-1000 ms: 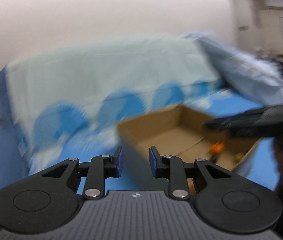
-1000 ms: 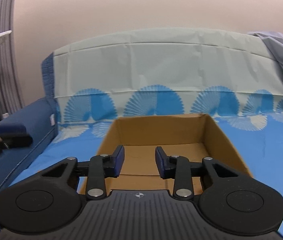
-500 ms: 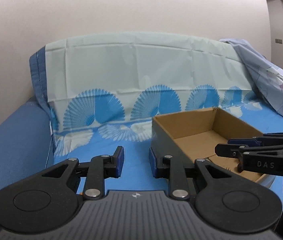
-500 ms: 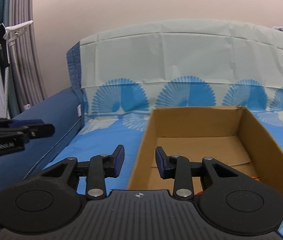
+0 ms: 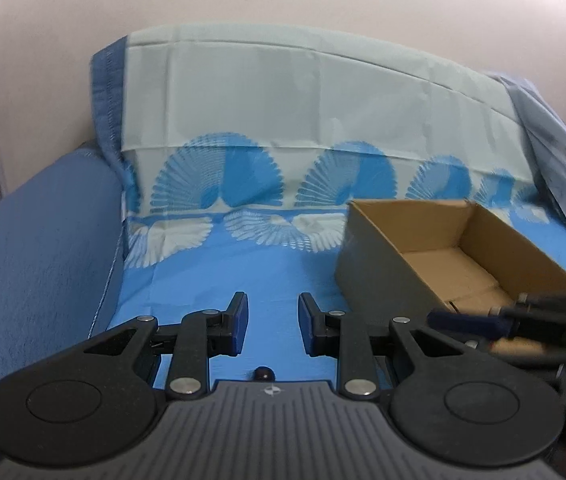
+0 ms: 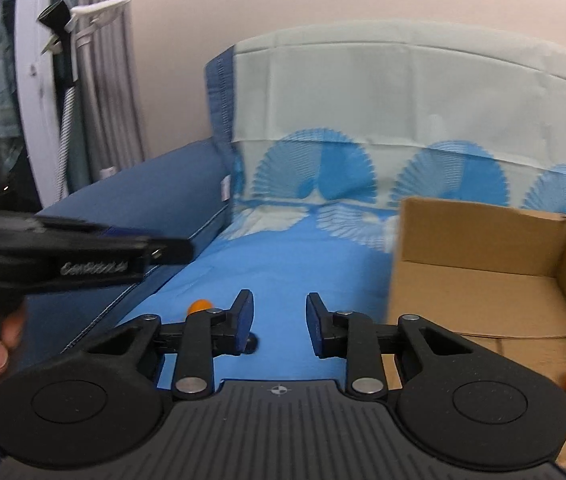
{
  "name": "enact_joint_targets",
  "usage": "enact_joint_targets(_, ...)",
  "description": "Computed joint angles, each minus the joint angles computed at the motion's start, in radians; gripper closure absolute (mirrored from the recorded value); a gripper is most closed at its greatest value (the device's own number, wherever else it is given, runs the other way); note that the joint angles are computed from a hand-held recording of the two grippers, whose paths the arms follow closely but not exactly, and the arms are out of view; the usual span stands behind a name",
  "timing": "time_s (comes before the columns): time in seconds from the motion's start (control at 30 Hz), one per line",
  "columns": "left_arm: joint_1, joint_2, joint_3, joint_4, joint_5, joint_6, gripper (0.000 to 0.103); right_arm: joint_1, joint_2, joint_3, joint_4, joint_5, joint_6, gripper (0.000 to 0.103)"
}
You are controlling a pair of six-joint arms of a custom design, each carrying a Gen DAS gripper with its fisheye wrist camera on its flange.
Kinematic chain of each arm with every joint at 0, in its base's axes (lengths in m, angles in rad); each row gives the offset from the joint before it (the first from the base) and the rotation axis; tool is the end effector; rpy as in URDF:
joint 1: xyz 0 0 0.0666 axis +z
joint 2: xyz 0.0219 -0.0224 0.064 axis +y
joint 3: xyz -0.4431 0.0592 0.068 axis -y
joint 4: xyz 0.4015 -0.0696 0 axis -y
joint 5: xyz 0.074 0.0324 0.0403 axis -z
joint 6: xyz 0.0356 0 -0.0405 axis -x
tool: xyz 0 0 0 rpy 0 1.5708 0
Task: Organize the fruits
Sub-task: 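Move both open tools back down to the remaining fruits on the sheet, then grasp the dark plum with the right tool while the left tool grasps the small orange fruit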
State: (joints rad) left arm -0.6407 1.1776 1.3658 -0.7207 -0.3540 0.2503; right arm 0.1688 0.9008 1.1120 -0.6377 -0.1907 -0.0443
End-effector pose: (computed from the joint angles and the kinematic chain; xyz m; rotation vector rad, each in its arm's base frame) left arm 0.3292 -0.2306 0.5864 0.1931 2.0627 -0.1748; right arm 0.2865 0.0553 0.5591 -0.2474 1.9886 0.3272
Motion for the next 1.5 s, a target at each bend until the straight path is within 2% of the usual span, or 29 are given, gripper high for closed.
enact_joint_targets(0.1,0.056,-0.019,-0.020,0.030,0.013,0.117,0.073,0.040,0.027,0.003,0.007,0.010,0.008,0.074)
enact_joint_targets(0.17,0.094,-0.021,-0.021,0.022,0.019,0.200,0.073,0.064,0.050,0.006,0.013,0.020,0.006,0.074)
enact_joint_targets(0.27,0.152,-0.002,-0.001,-0.025,0.057,0.295,0.073,0.093,0.091,0.017,0.015,0.037,-0.014,0.074)
enact_joint_targets(0.37,0.200,0.022,0.016,-0.066,0.094,0.359,0.072,0.120,0.139,0.028,0.017,0.058,-0.030,0.072)
enact_joint_targets(0.47,0.244,0.050,0.030,-0.104,0.134,0.418,0.070,0.152,0.190,0.034,0.031,0.098,-0.035,0.062)
enact_joint_targets(0.53,0.269,0.073,0.042,-0.137,0.174,0.449,0.057,0.173,0.224,0.036,0.044,0.136,-0.037,0.058)
enact_joint_targets(0.6,0.289,0.105,0.057,-0.177,0.215,0.466,0.048,0.187,0.255,0.042,0.045,0.165,-0.038,0.049)
enact_joint_targets(0.77,0.299,0.176,0.090,-0.233,0.216,0.444,0.038,0.216,0.329,0.057,0.049,0.237,-0.039,0.047)
enact_joint_targets(0.93,0.278,0.237,0.107,-0.250,0.183,0.382,0.032,0.217,0.378,0.074,0.011,0.248,-0.063,0.049)
enact_joint_targets(0.97,0.272,0.249,0.113,-0.258,0.178,0.362,0.032,0.217,0.376,0.066,0.026,0.249,-0.070,0.057)
enact_joint_targets(1.0,0.268,0.259,0.117,-0.261,0.177,0.341,0.032,0.219,0.375,0.066,0.030,0.255,-0.066,0.072)
enact_joint_targets(1.03,0.263,0.267,0.122,-0.265,0.174,0.322,0.032,0.219,0.375,0.066,0.033,0.253,-0.058,0.079)
enact_joint_targets(1.17,0.243,0.303,0.137,-0.288,0.141,0.255,0.033,0.220,0.365,0.062,0.035,0.278,-0.059,0.079)
enact_joint_targets(1.27,0.240,0.310,0.134,-0.292,0.134,0.237,0.039,0.217,0.355,0.064,0.012,0.297,-0.081,0.079)
enact_joint_targets(1.37,0.233,0.308,0.128,-0.285,0.113,0.210,0.063,0.210,0.348,0.065,-0.009,0.299,-0.097,0.079)
enact_joint_targets(1.5,0.229,0.283,0.116,-0.255,0.110,0.225,0.065,0.204,0.338,0.064,-0.030,0.311,-0.116,0.079)
